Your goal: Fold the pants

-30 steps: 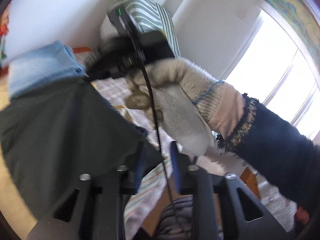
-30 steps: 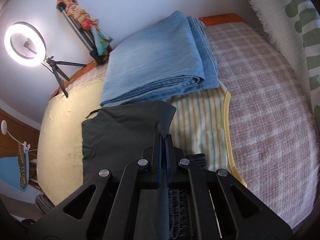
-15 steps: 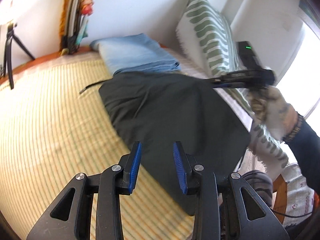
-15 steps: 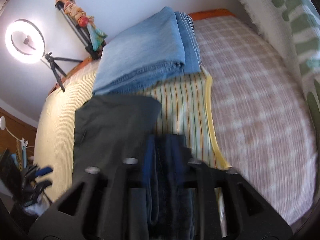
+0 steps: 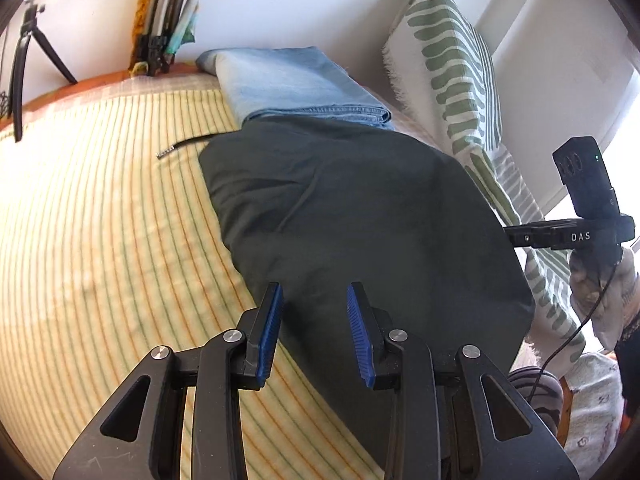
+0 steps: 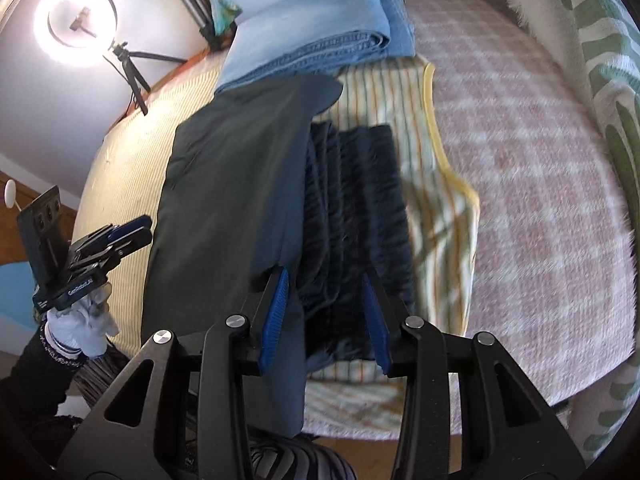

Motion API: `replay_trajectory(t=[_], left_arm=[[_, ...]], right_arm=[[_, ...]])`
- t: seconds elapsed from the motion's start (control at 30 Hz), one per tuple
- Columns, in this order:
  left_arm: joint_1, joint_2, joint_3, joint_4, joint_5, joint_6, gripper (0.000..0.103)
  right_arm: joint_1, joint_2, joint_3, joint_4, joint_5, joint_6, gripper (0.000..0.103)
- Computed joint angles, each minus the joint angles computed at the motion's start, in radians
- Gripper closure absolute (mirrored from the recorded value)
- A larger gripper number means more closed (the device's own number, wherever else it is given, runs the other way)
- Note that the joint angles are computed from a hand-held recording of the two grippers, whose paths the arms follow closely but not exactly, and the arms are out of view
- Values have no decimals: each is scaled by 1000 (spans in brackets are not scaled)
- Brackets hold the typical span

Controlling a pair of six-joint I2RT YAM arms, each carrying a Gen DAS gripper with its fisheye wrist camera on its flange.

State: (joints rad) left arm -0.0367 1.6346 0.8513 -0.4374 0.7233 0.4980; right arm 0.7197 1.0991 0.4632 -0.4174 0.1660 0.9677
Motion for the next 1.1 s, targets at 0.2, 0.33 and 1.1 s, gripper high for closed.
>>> replay_trajectory(t=[0.2,0.33,1.1], left_arm=[[-8,-7,-31,7,7,0,72],[-17,-20,-44,11,7,3,72],[5,-77,-82,34,21,-27,61]], right_arm=[[22,-152,-89,35,-48,95,62],[48,-216,-130,63,-71,131,62],[267,81,41,14,94,96,96]])
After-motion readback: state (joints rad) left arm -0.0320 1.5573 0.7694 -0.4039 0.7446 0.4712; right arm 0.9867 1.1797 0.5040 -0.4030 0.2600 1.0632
